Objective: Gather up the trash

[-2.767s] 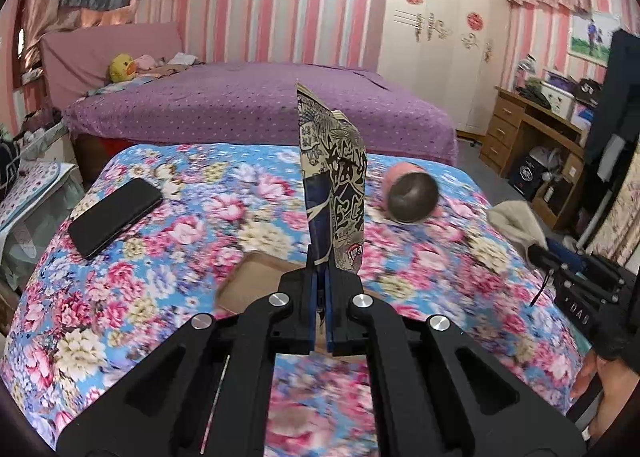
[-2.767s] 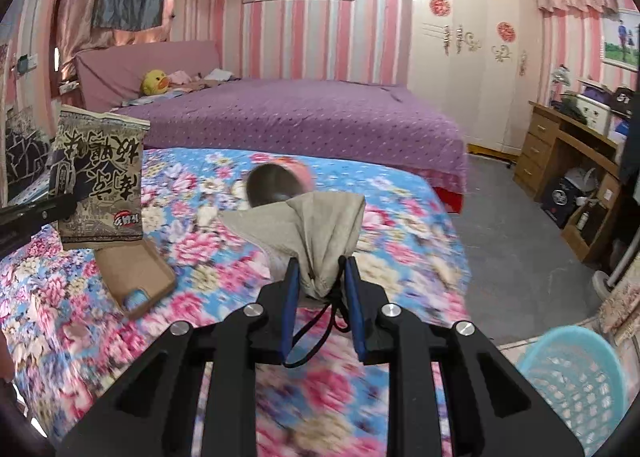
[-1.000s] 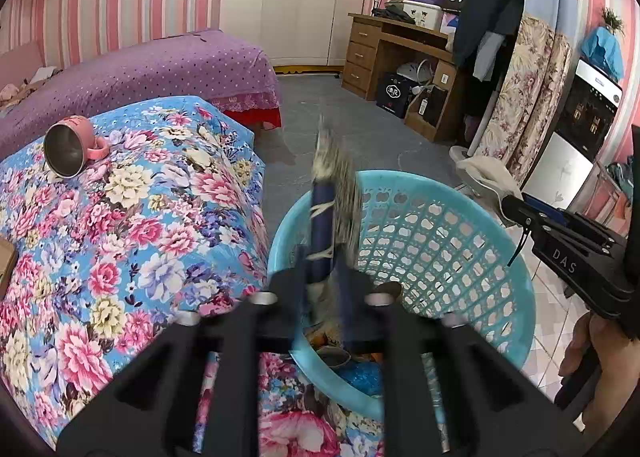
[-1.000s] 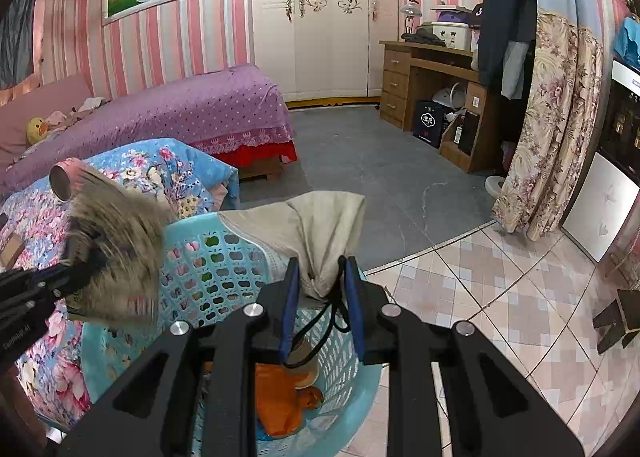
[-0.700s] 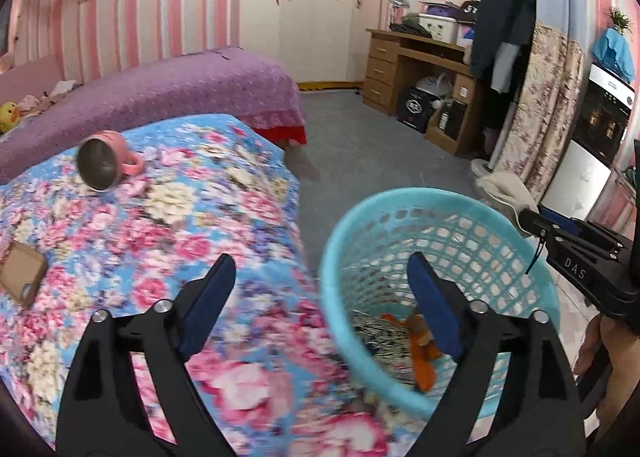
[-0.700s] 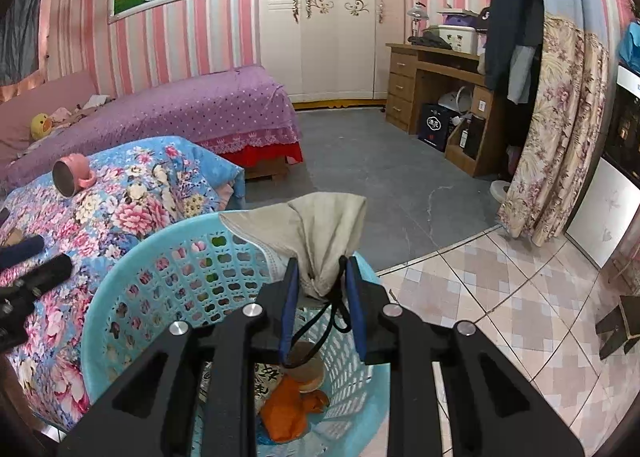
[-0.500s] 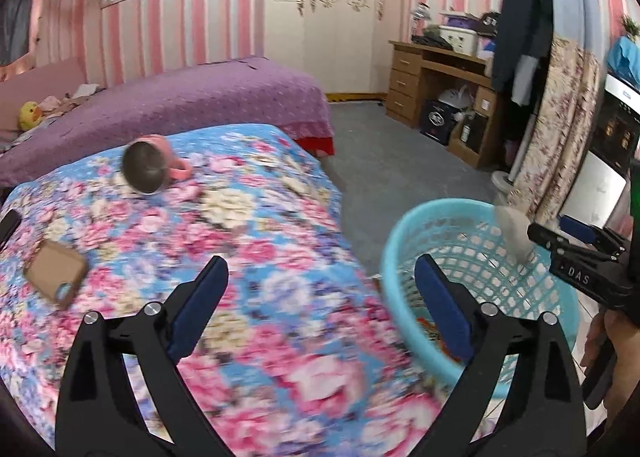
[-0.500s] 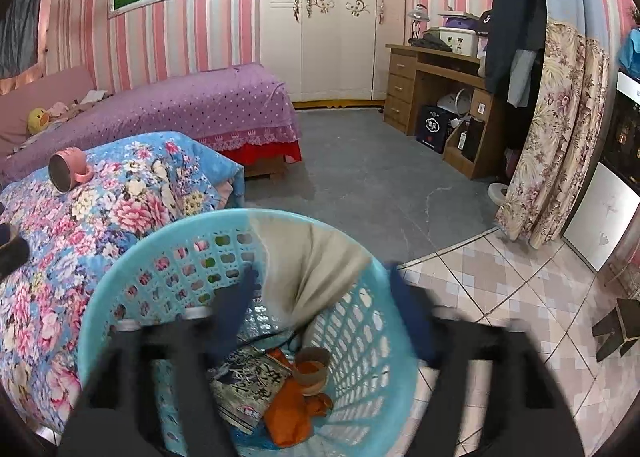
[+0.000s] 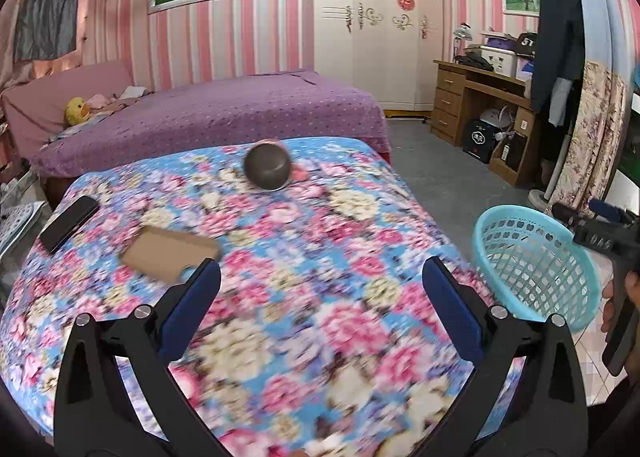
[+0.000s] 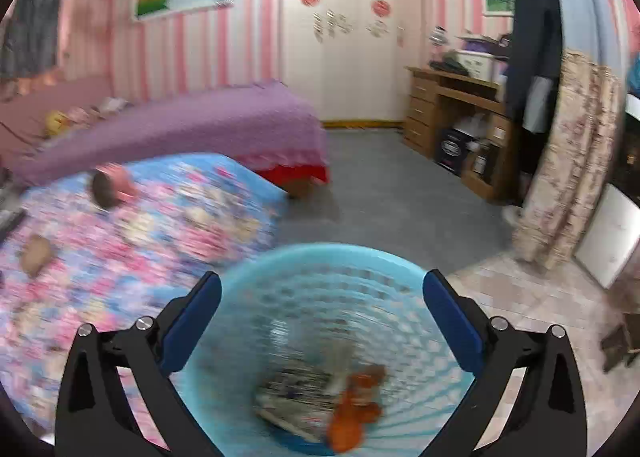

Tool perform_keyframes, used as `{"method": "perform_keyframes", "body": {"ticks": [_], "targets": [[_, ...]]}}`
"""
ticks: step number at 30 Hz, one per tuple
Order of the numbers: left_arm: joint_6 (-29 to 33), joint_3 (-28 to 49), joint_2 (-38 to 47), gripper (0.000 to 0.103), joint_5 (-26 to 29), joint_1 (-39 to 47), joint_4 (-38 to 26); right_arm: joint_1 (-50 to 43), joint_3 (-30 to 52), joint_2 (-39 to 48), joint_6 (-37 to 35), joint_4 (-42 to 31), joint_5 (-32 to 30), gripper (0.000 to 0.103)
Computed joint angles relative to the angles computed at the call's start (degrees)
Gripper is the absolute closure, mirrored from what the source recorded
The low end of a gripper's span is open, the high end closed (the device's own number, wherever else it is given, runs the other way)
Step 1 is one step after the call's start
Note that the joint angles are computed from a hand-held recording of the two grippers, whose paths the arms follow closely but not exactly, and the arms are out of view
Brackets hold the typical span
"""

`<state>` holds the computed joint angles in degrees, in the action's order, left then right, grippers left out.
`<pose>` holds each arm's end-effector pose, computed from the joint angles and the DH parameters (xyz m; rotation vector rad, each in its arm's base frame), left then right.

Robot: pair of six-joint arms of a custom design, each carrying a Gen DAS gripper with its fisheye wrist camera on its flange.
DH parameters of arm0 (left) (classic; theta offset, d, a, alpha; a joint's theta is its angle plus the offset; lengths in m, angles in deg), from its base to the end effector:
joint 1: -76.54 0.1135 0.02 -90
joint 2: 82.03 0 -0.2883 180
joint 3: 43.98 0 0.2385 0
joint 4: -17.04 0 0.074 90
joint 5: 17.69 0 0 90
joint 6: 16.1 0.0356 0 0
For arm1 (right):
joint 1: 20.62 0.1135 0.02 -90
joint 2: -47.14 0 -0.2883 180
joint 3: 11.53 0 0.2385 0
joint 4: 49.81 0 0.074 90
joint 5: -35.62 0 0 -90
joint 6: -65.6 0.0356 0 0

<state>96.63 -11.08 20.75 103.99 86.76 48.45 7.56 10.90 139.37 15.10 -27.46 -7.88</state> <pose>0.2469 0.0255 0.1058 0.5202 2.0781 -0.2869 0.1710 0.0623 0.1052 0.5533 2.0426 -0.2922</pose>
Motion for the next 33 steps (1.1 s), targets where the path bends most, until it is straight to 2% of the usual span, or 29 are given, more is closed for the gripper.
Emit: {"method": "perform_keyframes", "body": {"ticks": [5,10,14,19,24,28,33], "targets": [[6.6,1.5,-1.1,0.005,7.2,11.5,-6.1,13.6,10.0,-3.4,7.7,-16.9,7.9,0.004],[12.0,2.9,0.6,0.005,12.3,20.3,-8.2,22.1,17.6,2.5,14.5,-23.8,11.2,0.004],[13.7,2.2,3.8,0.005,13.3,24.4,-3.7,27.2,25.0,8.6,18.9,-31.4,14.1,0.004],[15.5,2.4,7.4,0.005,15.1,27.9,-1.1,33.1,32.7,15.7,25.1,-39.0,19.0,0.004],[15.4,3.3,9.5,0.005,17.3,30.2,0.9,34.1,35.8,19.1,24.8,-39.6,20.1,0.004],[14.1,3.5,11.6,0.005,17.1,30.5,4.9,33.1,34.7,20.3,24.6,-36.4,19.3,0.004],[11.7,7.4,12.3,0.005,16.1,29.6,1.0,32.2,35.8,22.1,22.0,-34.7,18.5,0.004]]}}
